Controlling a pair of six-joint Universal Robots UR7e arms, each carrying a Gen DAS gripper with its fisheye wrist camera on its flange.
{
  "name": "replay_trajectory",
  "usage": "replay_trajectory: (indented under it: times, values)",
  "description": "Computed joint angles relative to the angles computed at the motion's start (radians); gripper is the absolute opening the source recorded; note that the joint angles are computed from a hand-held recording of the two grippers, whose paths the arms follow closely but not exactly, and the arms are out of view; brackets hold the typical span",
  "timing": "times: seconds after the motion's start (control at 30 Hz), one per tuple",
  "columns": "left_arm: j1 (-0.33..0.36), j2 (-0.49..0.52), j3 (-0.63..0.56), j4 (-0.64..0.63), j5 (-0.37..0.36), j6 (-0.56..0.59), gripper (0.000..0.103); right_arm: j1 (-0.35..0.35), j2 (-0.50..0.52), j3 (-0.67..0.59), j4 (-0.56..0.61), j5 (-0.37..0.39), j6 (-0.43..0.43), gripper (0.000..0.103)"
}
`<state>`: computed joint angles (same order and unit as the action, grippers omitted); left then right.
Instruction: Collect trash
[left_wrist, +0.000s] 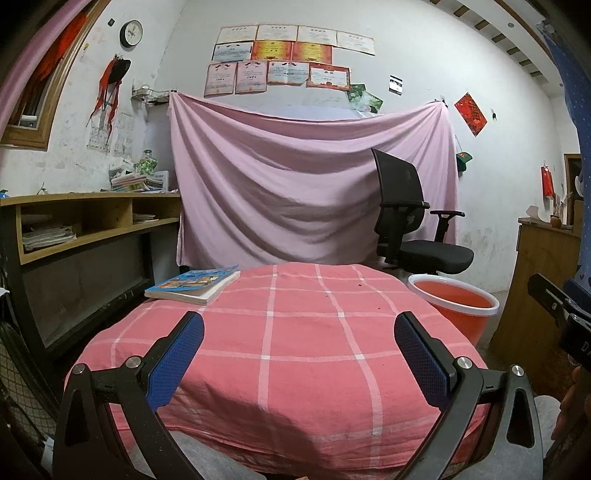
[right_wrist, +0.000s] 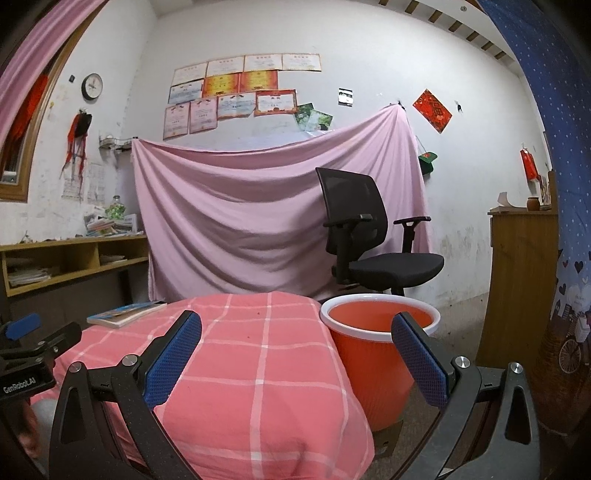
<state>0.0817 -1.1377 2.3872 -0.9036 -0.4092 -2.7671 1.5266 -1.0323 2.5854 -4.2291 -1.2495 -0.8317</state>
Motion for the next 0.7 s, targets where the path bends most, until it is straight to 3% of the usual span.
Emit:
replay_trajectory:
  times: [0.7]
  values:
    - [0.000, 0.005, -0.003, -0.006, 0.001, 0.006, 0.101, -0.005, 0.003, 0.001, 0.003, 0.000, 0.002, 0.103]
